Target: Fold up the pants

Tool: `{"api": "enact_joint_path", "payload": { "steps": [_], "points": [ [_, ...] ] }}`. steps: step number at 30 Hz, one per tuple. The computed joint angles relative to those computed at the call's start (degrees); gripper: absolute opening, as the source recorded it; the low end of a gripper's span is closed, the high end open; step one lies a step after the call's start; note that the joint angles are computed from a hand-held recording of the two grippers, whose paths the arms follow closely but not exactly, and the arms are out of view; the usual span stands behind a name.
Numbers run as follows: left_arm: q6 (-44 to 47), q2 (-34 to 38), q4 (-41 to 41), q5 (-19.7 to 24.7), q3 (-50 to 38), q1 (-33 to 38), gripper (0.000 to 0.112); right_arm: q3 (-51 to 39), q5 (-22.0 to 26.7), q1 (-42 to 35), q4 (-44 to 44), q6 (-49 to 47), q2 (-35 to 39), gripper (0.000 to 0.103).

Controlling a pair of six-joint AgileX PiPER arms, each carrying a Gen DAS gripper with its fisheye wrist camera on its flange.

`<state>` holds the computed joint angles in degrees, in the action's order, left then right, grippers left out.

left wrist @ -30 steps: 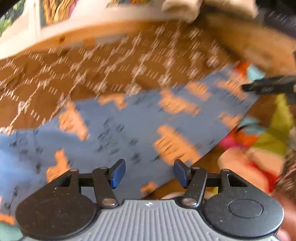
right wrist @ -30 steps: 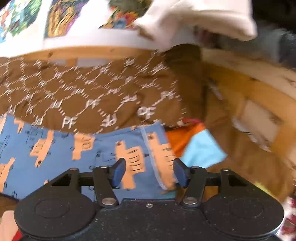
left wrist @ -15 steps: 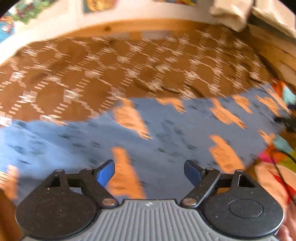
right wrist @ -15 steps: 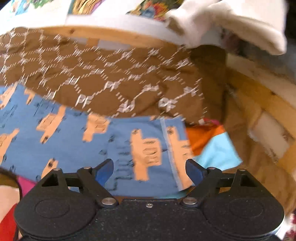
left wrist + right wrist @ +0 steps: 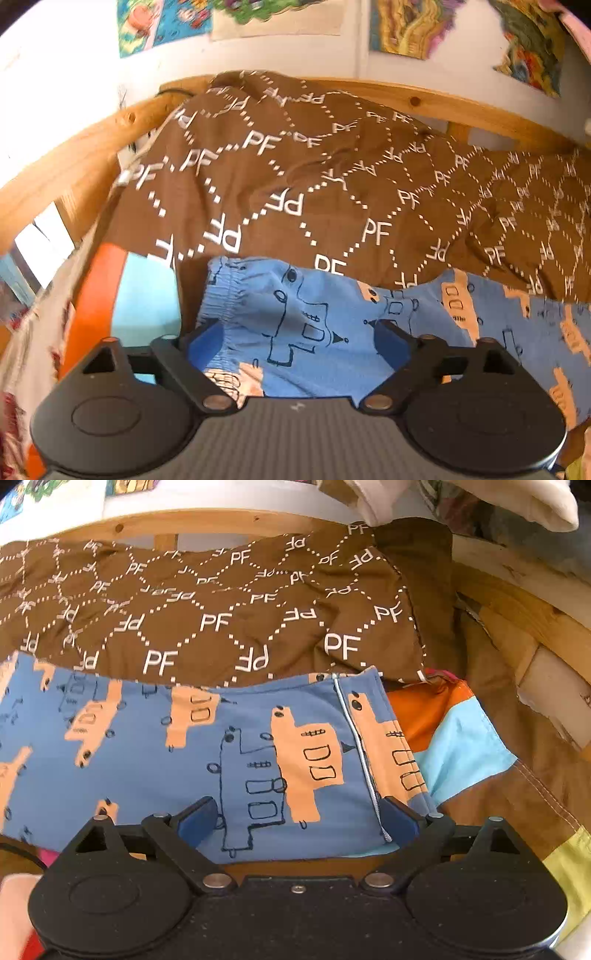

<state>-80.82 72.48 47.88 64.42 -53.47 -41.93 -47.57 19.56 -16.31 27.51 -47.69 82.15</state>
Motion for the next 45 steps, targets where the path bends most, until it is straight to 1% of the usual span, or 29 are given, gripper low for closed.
{"api": "enact_joint_path", "payload": {
  "steps": [2,4,6,9,11,12,14,16,18,20,22,23,24,26,27,29,30,31,32,33,34,36,37,38,39,40,42,44,45],
  "points": [
    [2.75,1.20,0.75,0.98,-2.01,-2.14,0.098,-0.69,0.96,-0.14,1.38,-0.23,-0.47,0.096],
    [7.25,1.89,0.81,-1.33,-3.48,-2.75,0.102,-1.39,1.59,-0.31,5.90,-4.11,-0.59,0.099],
    [13.97,4.69,-0.28,-7.21,-6.42,-0.29,0.103,-2.54,2.60,-0.28,11.04,-8.89,0.23,0.102],
    [26.54,10.95,-4.09,-16.81,-12.10,5.53,0.103,-5.21,5.29,0.41,14.73,-12.35,2.55,0.102],
    [36.75,16.72,-10.72,-22.97,-16.82,10.11,0.103,-5.78,6.22,1.02,16.20,-13.36,3.20,0.102],
    [41.49,19.94,-14.64,-24.16,-19.41,11.53,0.102,-5.60,6.51,1.19,17.34,-14.29,3.20,0.102],
    [50.73,26.39,-22.77,-22.90,-26.53,14.61,0.090,-4.75,7.42,0.99,20.20,-17.18,2.97,0.102],
    [59.06,32.05,-32.01,-19.61,-33.45,17.72,0.060,-3.74,8.09,0.89,22.09,-19.20,2.81,0.102],
    [63.62,36.70,-37.86,-15.71,-38.95,19.90,0.052,-2.97,8.79,0.64,22.46,-20.42,2.84,0.102],
    [64.94,38.95,-38.76,-14.77,-40.68,20.43,0.048,-2.17,9.19,0.14,23.46,-22.28,2.97,0.102],
    [66.25,39.71,-39.47,-15.71,-40.58,20.62,0.029,-1.65,9.93,-0.68,25.07,-24.70,3.17,0.102],
    [64.65,39.93,-37.80,-15.72,-40.73,19.98,0.024,-1.65,10.27,-1.15,25.87,-25.90,3.42,0.102],
    [61.37,39.95,-33.93,-15.88,-40.60,18.64,0.008,-1.51,10.52,-1.57,26.74,-27.13,3.51,0.102],
    [53.48,39.10,-24.72,-18.05,-38.52,15.19,0.008,-1.53,10.77,-2.23,27.63,-28.32,3.76,0.102],
    [49.50,38.69,-19.18,-17.99,-37.62,12.86,0.007,-1.46,10.82,-2.58,28.19,-28.83,3.76,0.102],
    [43.77,39.40,-9.79,-15.46,-37.44,8.61,0.006,-0.90,10.55,-3.48,30.41,-30.67,3.36,0.102],
    [42.21,40.30,-6.87,-13.88,-37.89,7.26,0.006,-0.66,10.40,-3.97,31.48,-31.55,3.16,0.102],
    [41.59,41.58,-5.70,-11.90,-38.91,6.23,0.006,-0.50,10.04,-4.29,31.96,-31.92,3.05,0.102],
    [42.45,43.59,-6.70,-9.86,-41.12,6.05,0.006,-0.41,9.20,-4.32,31.57,-31.48,3.07,0.102],
    [43.18,45.52,-8.55,-8.33,-43.34,6.62,0.006,-0.53,8.03,-4.11,30.04,-29.90,3.34,0.102],
    [42.75,46.28,-10.17,-8.21,-44.11,7.33,0.008,-0.60,7.27,-4.12,29.10,-28.91,3.73,0.102],
    [39.86,46.60,-11.09,-7.55,-45.16,7.66,0.016,-0.35,7.36,-5.06,29.85,-29.54,3.79,0.102],
    [38.01,46.29,-10.50,-6.75,-45.71,7.17,0.032,-0.01,7.88,-5.71,30.89,-30.49,3.21,0.102],
    [35.52,46.03,-8.80,-5.68,-46.35,6.12,0.045,0.65,8.36,-6.49,32.63,-32.13,2.30,0.102],
    [32.71,45.82,-6.27,-4.79,-46.81,4.75,0.069,1.46,8.81,-7.49,34.45,-34.01,1.26,0.102],
    [30.31,45.84,-3.56,-4.26,-47.53,3.33,0.084,2.16,9.33,-8.68,35.80,-35.48,0.40,0.102],
    [29.41,45.95,0.26,-5.83,-49.37,0.84,0.088,3.03,10.17,-10.80,36.87,-35.98,-0.70,0.102],
    [35.38,48.06,-1.60,-9.58,-55.03,-0.78,0.092,3.35,10.92,-12.93,37.32,-35.11,-1.19,0.102],
    [39.28,49.54,-4.05,-11.05,-58.41,-1.24,0.097,3.28,11.12,-13.91,37.30,-33.90,-1.27,0.102]
  ]
}}
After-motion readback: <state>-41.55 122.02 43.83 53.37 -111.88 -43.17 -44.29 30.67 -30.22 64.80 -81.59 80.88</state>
